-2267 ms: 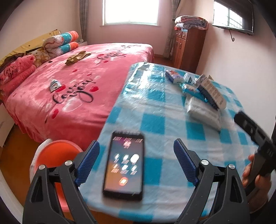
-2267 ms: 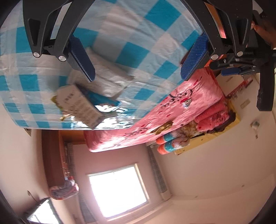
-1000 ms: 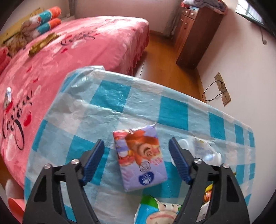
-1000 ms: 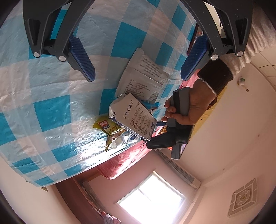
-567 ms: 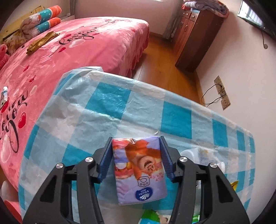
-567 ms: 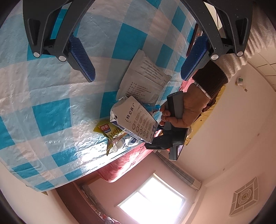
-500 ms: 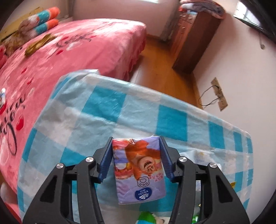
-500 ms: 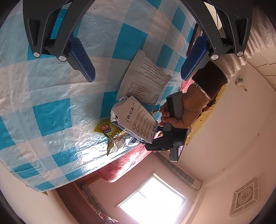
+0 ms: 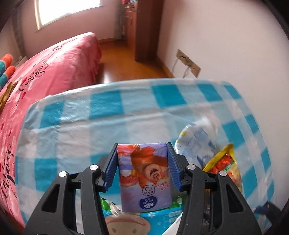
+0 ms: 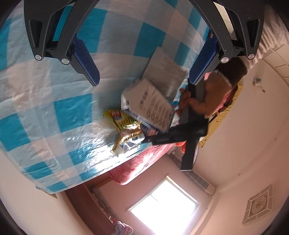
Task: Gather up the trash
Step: 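Grasp the white printed pouch with right tool while left tool holds the tissue pack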
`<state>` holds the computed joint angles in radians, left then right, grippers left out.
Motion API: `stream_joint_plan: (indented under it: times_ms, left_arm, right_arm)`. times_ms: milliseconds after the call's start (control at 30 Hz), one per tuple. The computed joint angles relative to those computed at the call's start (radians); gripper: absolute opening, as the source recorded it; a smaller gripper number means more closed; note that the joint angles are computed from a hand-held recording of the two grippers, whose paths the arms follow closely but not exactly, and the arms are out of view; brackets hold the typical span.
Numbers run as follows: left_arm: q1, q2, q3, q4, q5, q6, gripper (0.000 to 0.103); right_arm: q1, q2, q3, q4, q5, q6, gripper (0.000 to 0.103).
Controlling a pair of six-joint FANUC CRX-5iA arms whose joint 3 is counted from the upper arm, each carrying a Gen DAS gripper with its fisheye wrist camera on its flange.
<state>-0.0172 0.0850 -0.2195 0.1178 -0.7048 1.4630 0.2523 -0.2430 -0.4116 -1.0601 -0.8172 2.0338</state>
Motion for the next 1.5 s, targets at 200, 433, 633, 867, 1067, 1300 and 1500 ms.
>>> stream_joint_plan:
  times_ms: [200, 433, 633, 867, 1067, 1300, 1500]
  left_arm:
    - [-0.055, -0.054, -0.087, 0.042, -0.002, -0.061, 0.052]
    - [-0.106, -0.116, -0.150, 0.028, 0.025, -0.022, 0.052]
    - [-0.076, -0.163, -0.202, 0.083, 0.085, 0.014, 0.052]
    - [-0.045, -0.235, -0.243, 0.113, 0.109, 0.037, 0.052]
    - [-0.017, -0.331, -0.298, 0.168, 0.109, 0.017, 0.052]
    - [0.026, -0.458, -0.394, 0.274, 0.107, -0.040, 0.052]
    - [0.066, -0.564, -0.461, 0.317, 0.076, -0.059, 0.052]
  right_arm:
    - [0.054, -0.032, -0.017, 0.093, 0.063, -0.046, 0.098]
    - [0.243, -0.065, -0.062, 0.367, 0.173, -0.218, 0.098]
    - [0.286, -0.024, -0.049, 0.442, 0.145, -0.252, 0.098]
    - [0.255, -0.004, -0.016, 0.341, 0.031, -0.094, 0.098]
    - [0.230, 0.001, -0.002, 0.271, -0.006, 0.002, 0.098]
    - [0.377, -0.034, -0.066, 0.498, 0.159, -0.216, 0.078]
    - [0.464, -0.062, -0.124, 0.678, 0.230, -0.387, 0.067]
